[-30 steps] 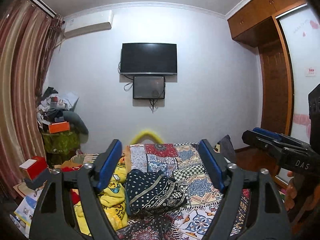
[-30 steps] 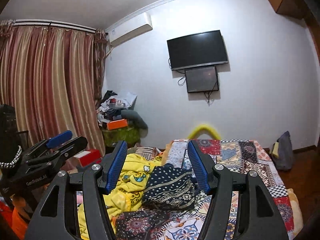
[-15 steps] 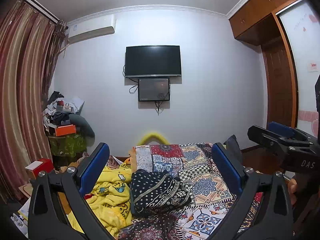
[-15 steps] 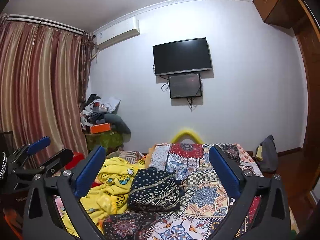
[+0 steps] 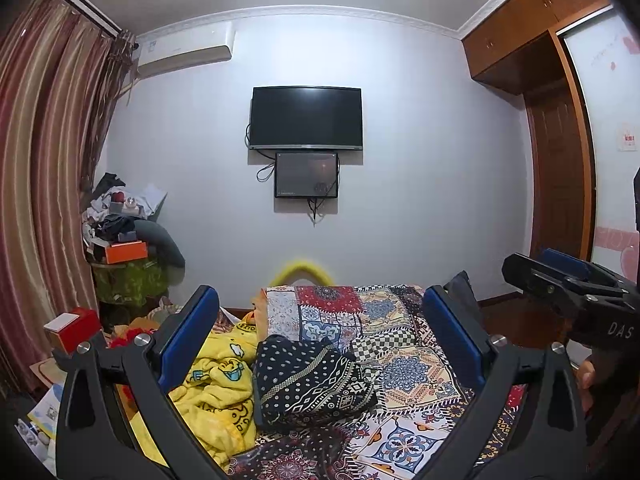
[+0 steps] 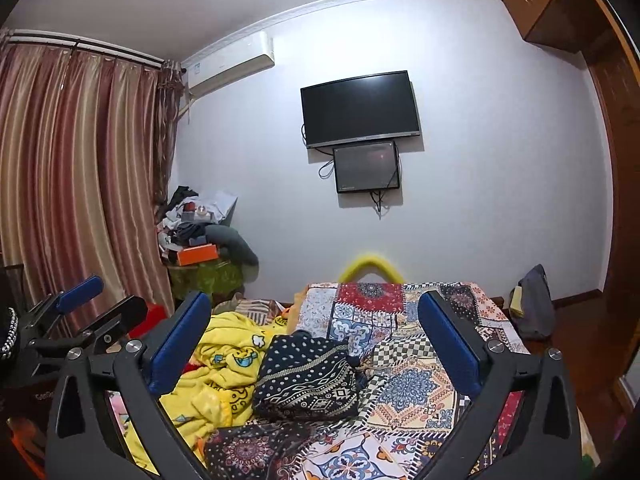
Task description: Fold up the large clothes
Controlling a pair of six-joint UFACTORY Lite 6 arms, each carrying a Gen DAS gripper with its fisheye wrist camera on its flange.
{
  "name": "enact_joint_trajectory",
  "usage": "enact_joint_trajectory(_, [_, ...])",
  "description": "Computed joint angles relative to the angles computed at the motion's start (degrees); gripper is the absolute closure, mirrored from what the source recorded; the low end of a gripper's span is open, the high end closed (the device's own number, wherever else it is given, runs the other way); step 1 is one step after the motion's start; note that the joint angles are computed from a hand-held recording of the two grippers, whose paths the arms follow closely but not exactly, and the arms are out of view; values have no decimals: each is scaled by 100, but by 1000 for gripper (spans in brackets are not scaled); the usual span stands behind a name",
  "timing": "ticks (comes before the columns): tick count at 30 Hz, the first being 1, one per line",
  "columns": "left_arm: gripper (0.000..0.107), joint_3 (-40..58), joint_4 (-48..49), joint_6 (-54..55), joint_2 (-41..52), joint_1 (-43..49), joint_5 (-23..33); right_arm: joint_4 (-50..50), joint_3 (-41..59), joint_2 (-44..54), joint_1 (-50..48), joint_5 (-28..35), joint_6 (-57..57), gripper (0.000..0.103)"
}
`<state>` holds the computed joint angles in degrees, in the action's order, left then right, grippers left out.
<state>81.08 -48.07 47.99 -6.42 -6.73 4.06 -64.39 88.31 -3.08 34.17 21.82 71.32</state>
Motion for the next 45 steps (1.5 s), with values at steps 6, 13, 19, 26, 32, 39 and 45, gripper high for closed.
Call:
enact_joint_trajectory(6, [4, 53, 332, -376, 64, -16, -10, 47, 23, -21, 37, 47, -70, 0])
enact_joint_trajectory(13, [4, 137, 342, -436, 157, -13, 18, 132, 46, -18, 29, 67, -174, 0])
enact_joint_trajectory(19, [4, 191, -13, -114, 215, 27, 87, 303, 81, -18, -37, 45, -320, 0])
enact_joint_trajectory(26, [4, 285, -707, 551, 318, 91, 224, 402, 106, -17, -74, 31, -400, 0])
enact_joint_trajectory(32, [4, 339, -710, 556, 391, 107, 293, 457, 190, 46, -95, 53, -464, 0])
enact_joint_trajectory(39, [4, 425, -1011, 788, 486, 170, 440, 98, 204, 85, -21, 187, -154, 0])
enact_joint_trajectory(45, [4, 464, -1241, 939, 523, 234, 605, 40, 286, 114, 12, 287, -134, 0])
